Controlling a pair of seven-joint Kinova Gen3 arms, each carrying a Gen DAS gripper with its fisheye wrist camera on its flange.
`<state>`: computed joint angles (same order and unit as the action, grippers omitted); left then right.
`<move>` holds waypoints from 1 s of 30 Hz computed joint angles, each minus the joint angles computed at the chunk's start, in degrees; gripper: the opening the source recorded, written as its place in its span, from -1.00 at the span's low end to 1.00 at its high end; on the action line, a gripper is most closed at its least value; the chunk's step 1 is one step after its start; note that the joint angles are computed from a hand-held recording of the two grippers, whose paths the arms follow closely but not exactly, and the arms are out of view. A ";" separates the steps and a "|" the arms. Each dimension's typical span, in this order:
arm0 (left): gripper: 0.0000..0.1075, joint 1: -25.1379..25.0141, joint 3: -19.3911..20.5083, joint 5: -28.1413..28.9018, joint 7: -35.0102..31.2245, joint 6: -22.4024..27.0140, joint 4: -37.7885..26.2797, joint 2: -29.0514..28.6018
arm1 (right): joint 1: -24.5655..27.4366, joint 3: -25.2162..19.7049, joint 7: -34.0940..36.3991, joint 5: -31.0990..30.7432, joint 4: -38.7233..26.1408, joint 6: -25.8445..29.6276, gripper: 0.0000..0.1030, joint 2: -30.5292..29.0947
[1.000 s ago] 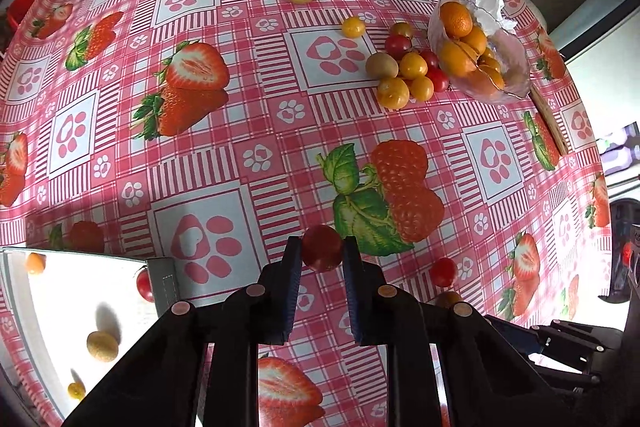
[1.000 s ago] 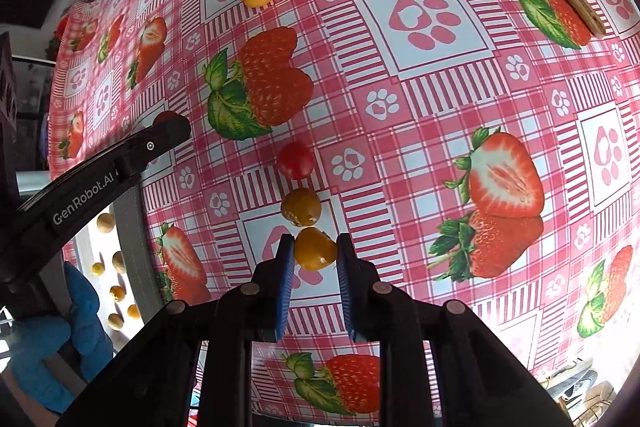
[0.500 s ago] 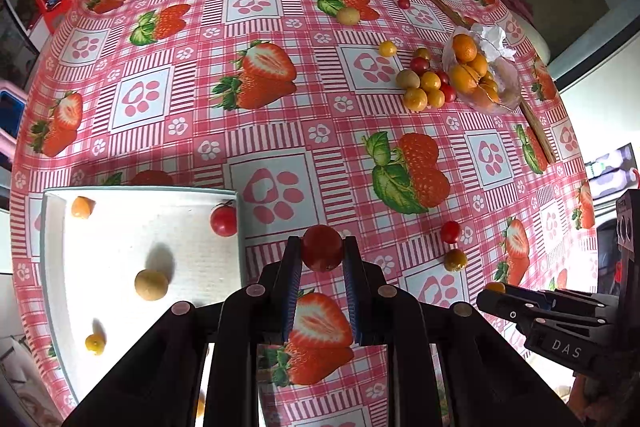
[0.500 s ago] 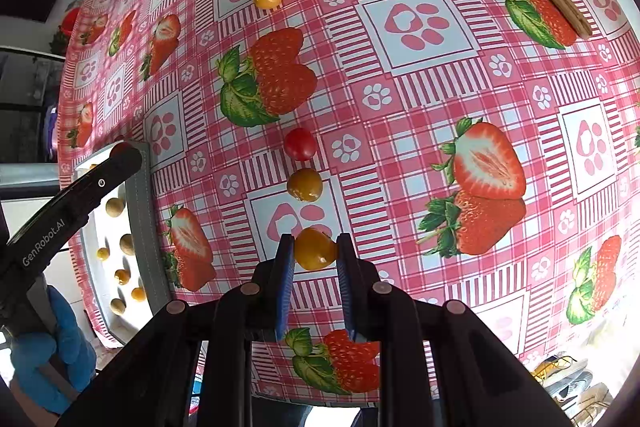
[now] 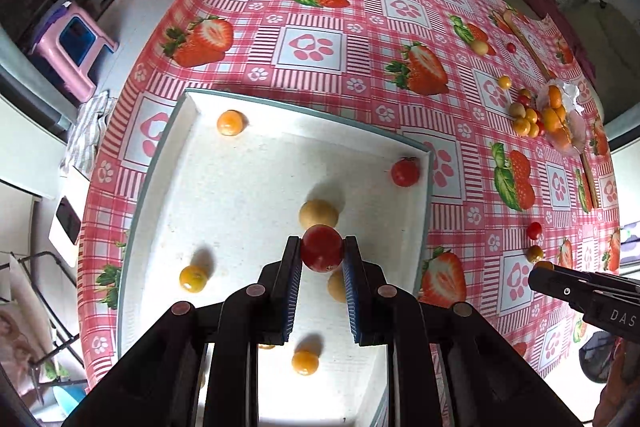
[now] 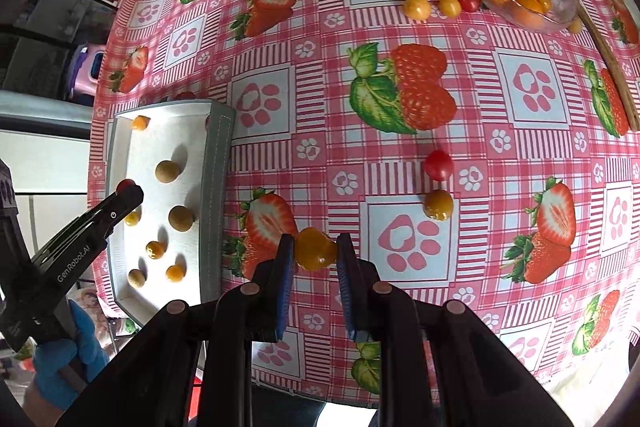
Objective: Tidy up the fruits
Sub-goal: 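Carry both tomatoes over the white tray and open both grippers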
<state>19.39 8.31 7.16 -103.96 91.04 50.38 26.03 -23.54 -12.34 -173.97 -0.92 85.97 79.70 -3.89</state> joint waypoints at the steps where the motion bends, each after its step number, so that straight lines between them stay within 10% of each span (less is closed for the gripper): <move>1: -0.59 -0.37 -0.34 -0.20 0.11 -0.22 0.09 0.18 | -0.02 0.12 1.10 -0.01 -0.99 0.02 -0.55 0.93; 30: -0.59 -1.17 -2.02 -4.26 0.55 -2.03 -1.87 6.32 | 1.55 6.66 22.31 -6.90 -19.99 0.70 -0.55 24.31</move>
